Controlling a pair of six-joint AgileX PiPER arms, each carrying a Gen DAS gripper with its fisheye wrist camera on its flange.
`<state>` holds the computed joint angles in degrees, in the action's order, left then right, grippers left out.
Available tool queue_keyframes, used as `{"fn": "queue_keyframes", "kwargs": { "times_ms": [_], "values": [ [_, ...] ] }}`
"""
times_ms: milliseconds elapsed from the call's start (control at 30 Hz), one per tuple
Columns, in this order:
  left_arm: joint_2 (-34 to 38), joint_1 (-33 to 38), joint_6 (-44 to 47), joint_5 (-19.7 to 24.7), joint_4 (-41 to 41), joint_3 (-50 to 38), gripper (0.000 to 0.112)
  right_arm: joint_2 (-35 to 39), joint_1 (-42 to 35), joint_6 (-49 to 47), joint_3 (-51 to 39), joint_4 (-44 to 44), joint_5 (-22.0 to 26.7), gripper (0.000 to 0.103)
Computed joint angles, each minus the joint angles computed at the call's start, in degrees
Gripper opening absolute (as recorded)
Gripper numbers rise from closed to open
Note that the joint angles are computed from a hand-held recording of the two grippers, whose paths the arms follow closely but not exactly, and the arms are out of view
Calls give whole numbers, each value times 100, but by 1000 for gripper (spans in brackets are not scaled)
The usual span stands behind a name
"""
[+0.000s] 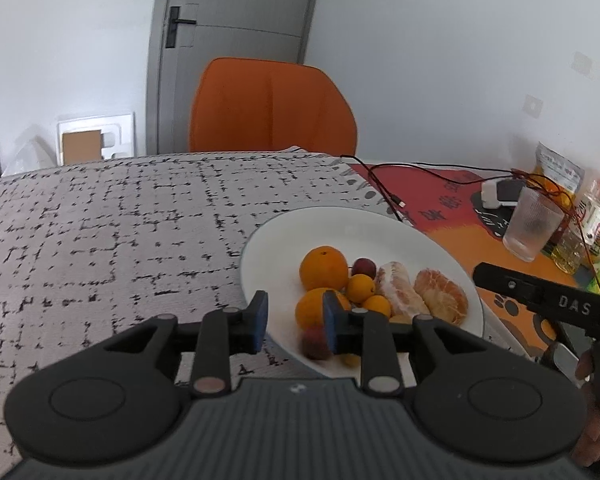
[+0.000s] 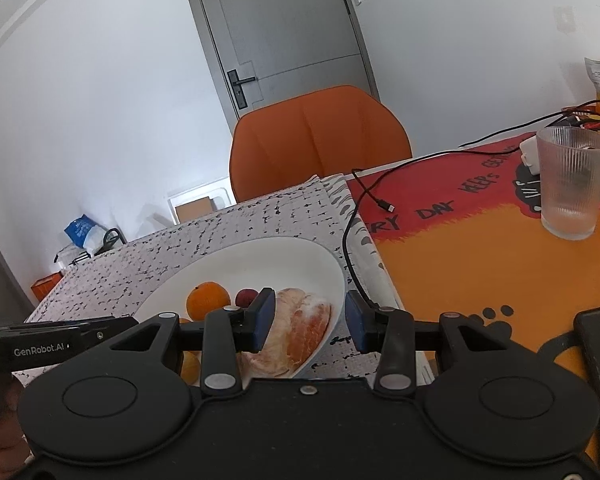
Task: Organize fruits
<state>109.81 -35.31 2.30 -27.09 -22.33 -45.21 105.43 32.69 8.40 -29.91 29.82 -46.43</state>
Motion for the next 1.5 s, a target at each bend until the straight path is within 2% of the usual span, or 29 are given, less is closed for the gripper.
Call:
{"fn": "queue_keyframes", "kwargs": {
  "times_ms": [267,567,700,733,867,1000,1133,1500],
  "values": [
    [-388,83,257,-186,-411,481,41,-25,262,-30,-42,68,19,41],
    [-919,88,581,-513,-904,1117,66,-65,780,-240,-151,462,77,56],
    [-1154,-37,987,-730,-1449,1385,82,-189,1026,-421,-116,767,79,65],
    [-1212,-53,1024,-767,-1504,1451,83,-214,1049,-422,-101,785,78,70],
    [-1533,-59,1218,-686,-1719,1700,89,-366,1370,-649,-34,1203,29,78],
    [-1891,-139,1553,-631,-1972,1983,94,-503,1775,-937,13,1669,-57,93],
    [-2305,-214,1639,-638,-2124,2338,98,-624,2156,-1213,-9,2099,-75,102],
    [-3602,-339,2287,-646,-2946,3249,102,-711,3175,-2426,-328,3550,-214,103]
  ]
}}
